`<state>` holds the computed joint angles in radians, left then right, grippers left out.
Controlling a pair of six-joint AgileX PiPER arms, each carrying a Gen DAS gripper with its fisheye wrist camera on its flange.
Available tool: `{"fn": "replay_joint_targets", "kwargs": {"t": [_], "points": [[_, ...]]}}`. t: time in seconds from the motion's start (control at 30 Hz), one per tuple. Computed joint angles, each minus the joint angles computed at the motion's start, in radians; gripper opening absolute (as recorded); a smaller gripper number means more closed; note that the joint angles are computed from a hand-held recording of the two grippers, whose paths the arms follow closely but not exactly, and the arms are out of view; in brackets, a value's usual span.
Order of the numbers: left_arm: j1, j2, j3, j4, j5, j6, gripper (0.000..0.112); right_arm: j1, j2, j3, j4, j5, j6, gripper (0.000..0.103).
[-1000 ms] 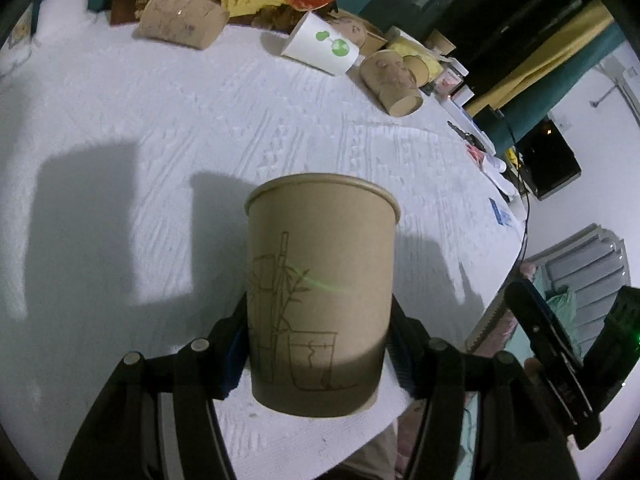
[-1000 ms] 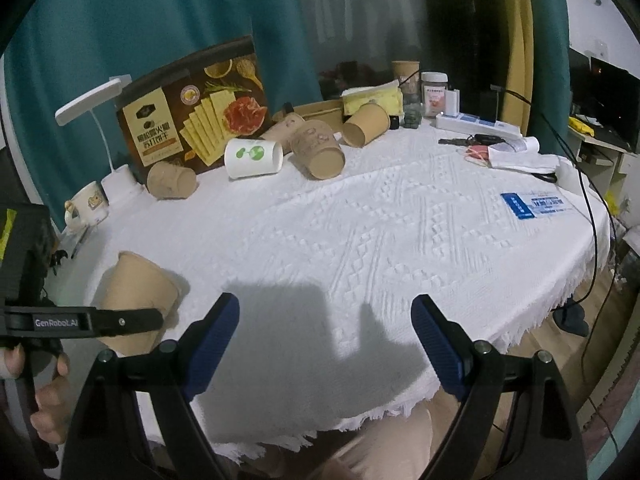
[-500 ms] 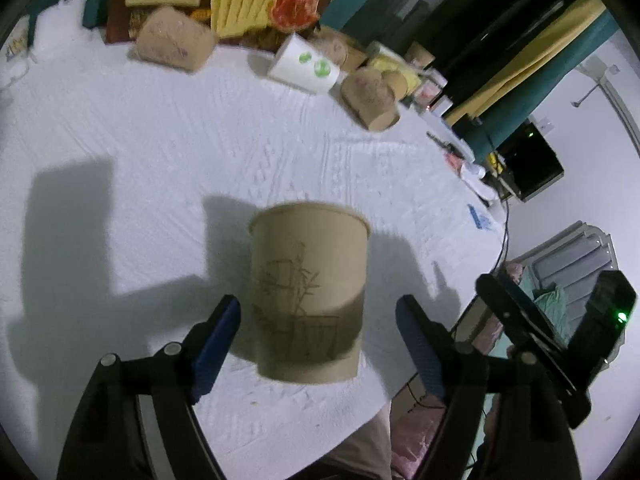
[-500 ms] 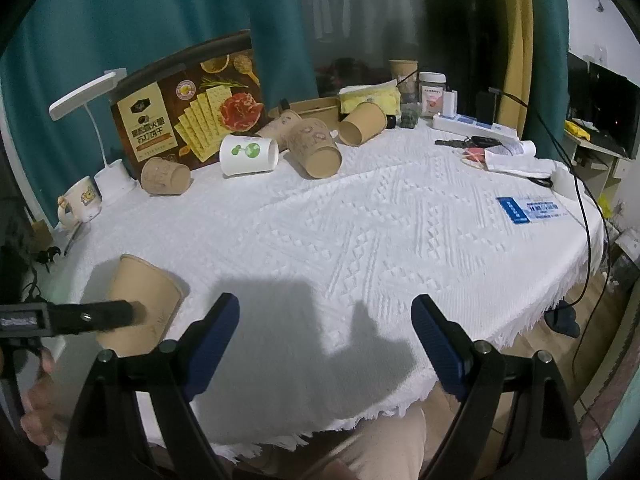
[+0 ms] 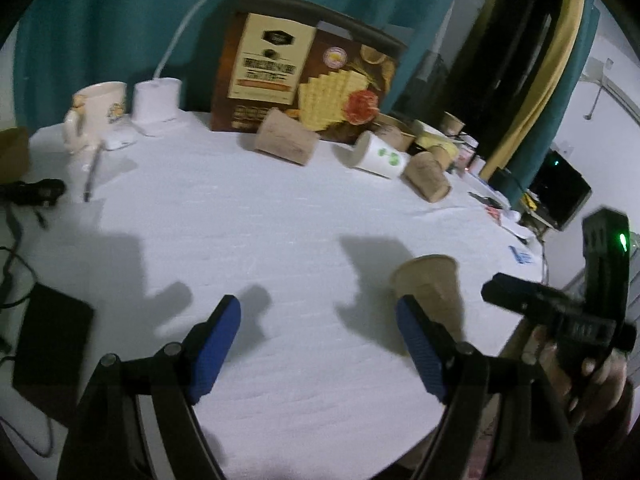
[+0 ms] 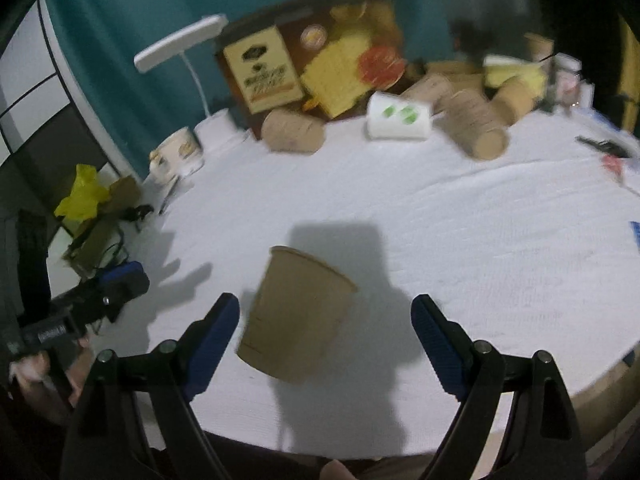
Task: Flip cup upright
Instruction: 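Grasp the kraft cup with the right gripper while the left gripper opens and releases it, then lower the kraft cup upright onto the tablecloth with the right gripper and open it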
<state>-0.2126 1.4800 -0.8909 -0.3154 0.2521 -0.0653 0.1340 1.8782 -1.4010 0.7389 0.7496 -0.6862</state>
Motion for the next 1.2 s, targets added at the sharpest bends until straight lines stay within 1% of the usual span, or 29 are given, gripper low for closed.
{"fn": "replay_joint_targets", "kwargs": {"t": [0.07,0.17,0.23,0.3,0.43,0.53,0.63,0.73,0.83,0.87,0.9,0.93,1.0,1.1,1.13,1.17,1.2], "points": [[0.029,-0.013,0.027,-0.051,-0.011,0.080,0.080,0.013,0.065,-0.094,-0.047,0.072,0.073,0.086],[0.047,-0.033,0.061,-0.086,-0.034,0.158,0.080,0.031,0.174,-0.264,-0.135,0.199,0.190,0.086],[0.058,-0.047,0.081,-0.141,-0.045,0.236,0.080,0.052,0.220,-0.343,-0.186,0.240,0.234,0.086],[0.074,-0.051,0.094,-0.260,-0.045,0.371,0.080,0.067,0.256,-0.392,-0.212,0.256,0.246,0.086],[0.093,-0.058,0.115,-0.402,-0.037,0.521,0.080,0.077,0.367,-0.538,-0.246,0.352,0.322,0.086],[0.104,-0.063,0.125,-0.450,-0.032,0.579,0.080,0.080,0.403,-0.584,-0.245,0.382,0.346,0.086],[0.115,-0.063,0.130,-0.488,-0.028,0.622,0.080,0.085,0.408,-0.593,-0.242,0.393,0.343,0.071],[0.126,-0.058,0.131,-0.535,-0.023,0.669,0.080,0.092,0.403,-0.596,-0.253,0.374,0.347,0.071],[0.128,-0.059,0.135,-0.558,-0.023,0.694,0.080,0.100,0.347,-0.519,-0.274,0.250,0.333,0.070],[0.127,-0.060,0.136,-0.558,-0.023,0.694,0.080,0.108,0.311,-0.468,-0.294,0.167,0.321,0.070],[0.124,-0.063,0.138,-0.556,-0.026,0.691,0.080,0.111,0.289,-0.434,-0.307,0.115,0.313,0.070],[0.124,-0.065,0.140,-0.561,-0.027,0.696,0.080,0.120,0.255,-0.376,-0.326,0.023,0.305,0.070],[0.122,-0.067,0.143,-0.559,-0.030,0.695,0.080,0.132,0.213,-0.290,-0.346,-0.115,0.280,0.070],[0.115,-0.071,0.145,-0.516,-0.034,0.651,0.080,0.165,0.139,-0.106,-0.410,-0.405,0.256,0.070],[0.113,-0.071,0.143,-0.498,-0.034,0.632,0.080,0.171,0.124,-0.063,-0.391,-0.469,0.220,0.070],[0.110,-0.071,0.142,-0.477,-0.035,0.611,0.080,0.182,0.107,-0.001,-0.384,-0.562,0.187,0.070],[0.105,-0.071,0.141,-0.449,-0.036,0.582,0.080,0.190,0.101,0.032,-0.402,-0.614,0.194,0.070]]}}
